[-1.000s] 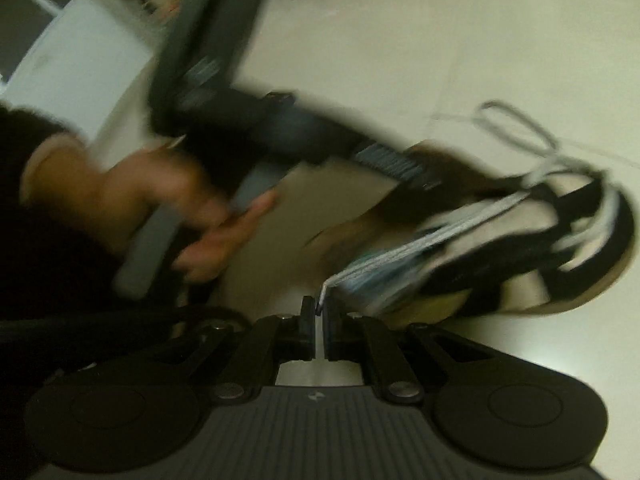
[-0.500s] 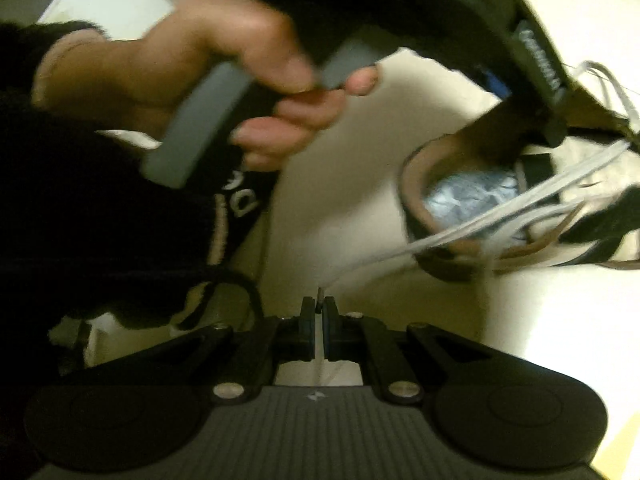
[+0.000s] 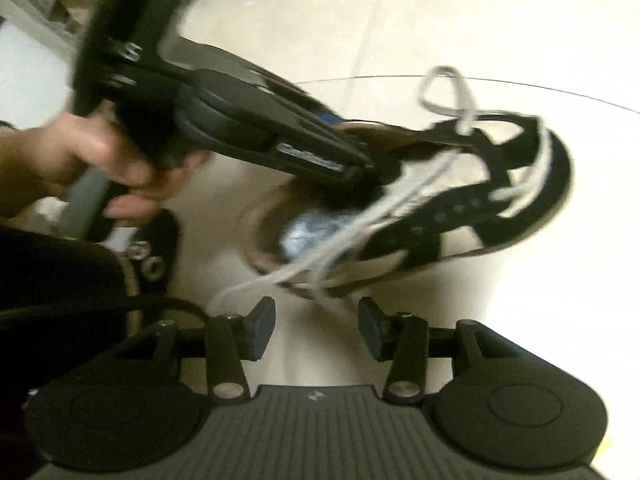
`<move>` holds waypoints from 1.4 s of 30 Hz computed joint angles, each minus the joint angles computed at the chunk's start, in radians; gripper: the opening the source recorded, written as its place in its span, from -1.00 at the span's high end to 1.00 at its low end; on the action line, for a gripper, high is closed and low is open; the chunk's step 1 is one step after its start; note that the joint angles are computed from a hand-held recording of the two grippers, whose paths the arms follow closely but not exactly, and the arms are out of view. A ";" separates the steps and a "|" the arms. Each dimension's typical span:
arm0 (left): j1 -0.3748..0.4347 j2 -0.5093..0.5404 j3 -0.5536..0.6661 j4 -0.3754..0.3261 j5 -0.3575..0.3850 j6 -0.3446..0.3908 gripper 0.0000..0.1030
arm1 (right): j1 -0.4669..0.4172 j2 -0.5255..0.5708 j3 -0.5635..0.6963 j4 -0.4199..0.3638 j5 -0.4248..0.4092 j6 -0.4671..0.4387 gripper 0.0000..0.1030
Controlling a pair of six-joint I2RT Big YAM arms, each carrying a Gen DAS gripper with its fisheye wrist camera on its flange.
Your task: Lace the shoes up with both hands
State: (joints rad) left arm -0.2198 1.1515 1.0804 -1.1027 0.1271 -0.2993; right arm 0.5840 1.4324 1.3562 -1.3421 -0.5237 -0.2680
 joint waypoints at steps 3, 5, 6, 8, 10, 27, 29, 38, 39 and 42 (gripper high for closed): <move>0.009 -0.026 -0.021 0.027 -0.004 -0.076 0.64 | 0.018 -0.002 -0.010 0.061 0.068 0.032 0.06; 0.002 -0.053 -0.043 0.054 -0.024 -0.132 0.67 | 0.022 0.009 -0.004 0.085 0.083 0.043 0.06; 0.000 -0.066 -0.054 0.065 -0.035 -0.160 0.70 | 0.022 0.016 0.001 0.096 0.084 0.046 0.07; 0.008 -0.091 -0.071 0.075 -0.052 -0.218 0.71 | 0.020 0.016 -0.006 0.147 0.112 0.039 0.09; 0.033 -0.115 -0.090 0.088 -0.040 -0.259 0.71 | 0.024 0.016 -0.007 0.188 0.145 0.037 0.09; 0.047 -0.110 -0.102 0.127 -0.009 -0.274 0.51 | 0.001 0.145 0.141 0.303 0.092 0.038 0.45; 0.046 -0.111 -0.102 0.125 -0.017 -0.274 0.53 | -0.013 0.142 0.162 0.258 0.108 0.006 0.46; 0.046 -0.111 -0.107 0.120 -0.023 -0.303 0.56 | -0.009 0.192 0.210 0.214 0.169 -0.042 0.56; 0.045 -0.108 -0.107 0.118 -0.023 -0.305 0.56 | -0.008 0.199 0.214 0.211 0.171 -0.049 0.57; 0.040 -0.106 -0.109 0.117 -0.032 -0.305 0.56 | -0.007 0.215 0.221 0.206 0.176 -0.069 0.57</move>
State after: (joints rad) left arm -0.1797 1.0458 0.9716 -0.9853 0.0951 -0.6046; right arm 0.5773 1.6472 1.5773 -1.1360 -0.3473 -0.3371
